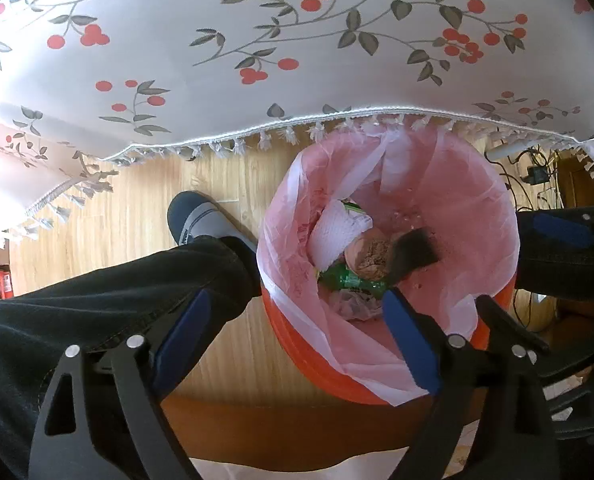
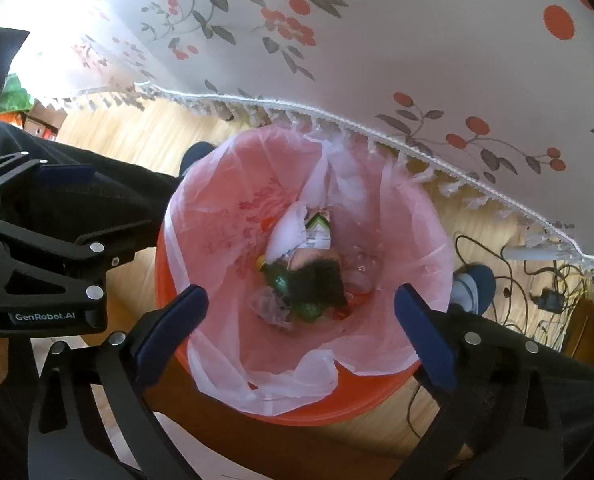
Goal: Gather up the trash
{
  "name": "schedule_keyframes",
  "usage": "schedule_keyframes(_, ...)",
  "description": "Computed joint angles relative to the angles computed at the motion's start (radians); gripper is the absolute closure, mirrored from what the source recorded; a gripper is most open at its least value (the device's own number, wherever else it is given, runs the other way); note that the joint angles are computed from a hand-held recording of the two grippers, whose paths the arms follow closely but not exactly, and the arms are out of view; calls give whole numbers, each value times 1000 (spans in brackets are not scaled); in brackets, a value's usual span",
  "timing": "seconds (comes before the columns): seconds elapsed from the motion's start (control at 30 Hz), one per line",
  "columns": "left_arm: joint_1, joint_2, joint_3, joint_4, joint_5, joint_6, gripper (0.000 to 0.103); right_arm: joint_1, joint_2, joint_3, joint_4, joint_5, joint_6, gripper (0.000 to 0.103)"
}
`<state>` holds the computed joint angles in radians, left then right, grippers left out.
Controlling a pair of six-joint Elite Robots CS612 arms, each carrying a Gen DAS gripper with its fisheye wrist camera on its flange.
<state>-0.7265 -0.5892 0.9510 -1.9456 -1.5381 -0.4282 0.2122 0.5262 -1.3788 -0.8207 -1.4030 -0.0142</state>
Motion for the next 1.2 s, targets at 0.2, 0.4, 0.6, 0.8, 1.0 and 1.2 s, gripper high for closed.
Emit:
schedule_keyframes(0.2,1,-6,4,-17,-8,-9,8,0,-7,-2,0,-6,-9,6)
schedule_keyframes(0.4,2,-27,22,-51,-10,-13,7,1,-18,-25,-14,-20,-16,6)
schedule_keyframes(0.6,-7,-67,61,-106,11,16,7,0,-30,-68,-47,-45,-43,6)
schedule_keyframes(0.8,-14,-115,111,-177,21,36,7,-1,-30,-126,-62,-78,-99,6)
schedule_keyframes(1.0,-18,-158,171,-272,11,33,7,-3,-21,-184,-61,-107,-117,6)
schedule_keyframes(1.2,-42,-193,217,-324,94,81,7,-5,-11,-236,-54,-126,-118,6)
